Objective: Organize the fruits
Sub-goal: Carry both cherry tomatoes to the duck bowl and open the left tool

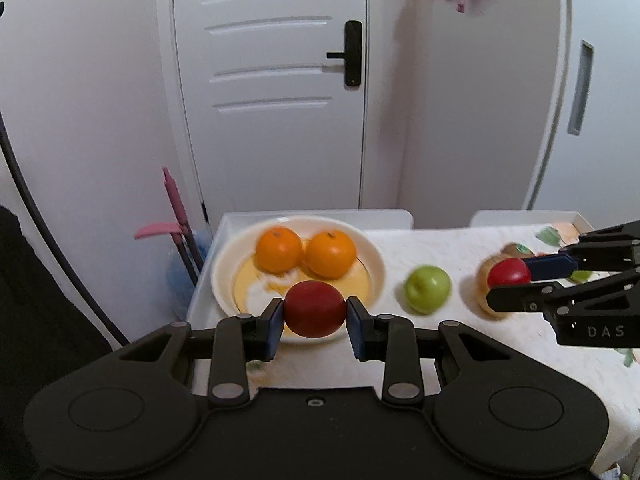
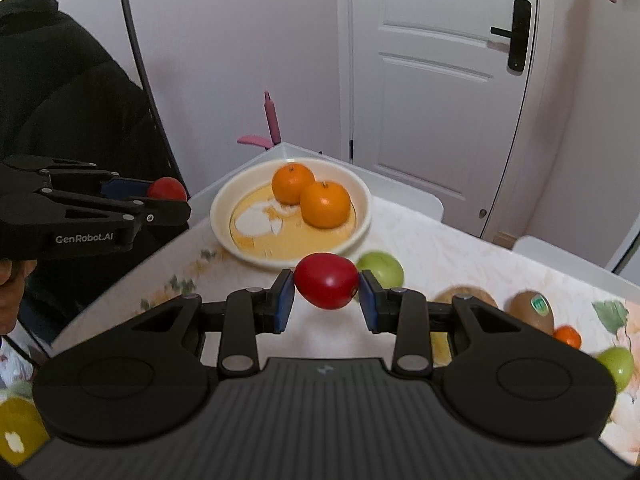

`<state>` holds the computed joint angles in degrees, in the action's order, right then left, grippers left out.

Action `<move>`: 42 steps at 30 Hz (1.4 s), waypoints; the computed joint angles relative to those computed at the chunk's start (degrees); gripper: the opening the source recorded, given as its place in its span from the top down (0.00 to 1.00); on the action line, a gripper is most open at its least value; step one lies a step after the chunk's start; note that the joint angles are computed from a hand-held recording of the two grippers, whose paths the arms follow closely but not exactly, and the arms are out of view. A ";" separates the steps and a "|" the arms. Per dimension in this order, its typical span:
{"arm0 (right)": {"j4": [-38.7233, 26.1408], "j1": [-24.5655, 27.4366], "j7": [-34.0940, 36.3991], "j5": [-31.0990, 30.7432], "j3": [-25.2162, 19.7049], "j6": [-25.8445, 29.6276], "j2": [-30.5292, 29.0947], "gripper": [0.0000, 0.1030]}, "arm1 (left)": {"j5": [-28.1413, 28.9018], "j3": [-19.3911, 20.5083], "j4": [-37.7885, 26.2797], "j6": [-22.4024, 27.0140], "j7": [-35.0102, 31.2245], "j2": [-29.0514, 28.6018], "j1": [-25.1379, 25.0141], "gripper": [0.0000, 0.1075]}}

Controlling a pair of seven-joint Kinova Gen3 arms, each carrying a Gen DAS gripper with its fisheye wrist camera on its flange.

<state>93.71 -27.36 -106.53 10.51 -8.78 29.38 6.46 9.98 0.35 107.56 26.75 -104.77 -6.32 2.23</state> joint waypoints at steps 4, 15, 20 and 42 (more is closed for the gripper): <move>-4.27 -2.36 -3.79 3.16 0.74 1.54 2.79 0.52 | 4.96 -2.69 -3.78 1.85 -6.83 2.67 -0.66 0.66; -16.53 -8.39 -12.11 8.71 4.64 6.97 12.30 0.52 | 14.93 -0.50 -13.28 6.06 -21.35 12.85 -9.19 0.66; -20.31 -9.50 -13.89 8.42 5.82 9.30 15.80 0.52 | 15.08 1.64 -16.86 7.01 -23.92 17.39 -11.68 0.66; -25.95 -8.14 -14.37 5.73 7.02 14.43 20.39 0.52 | 2.71 3.72 -22.05 6.58 -18.53 25.96 -9.47 0.29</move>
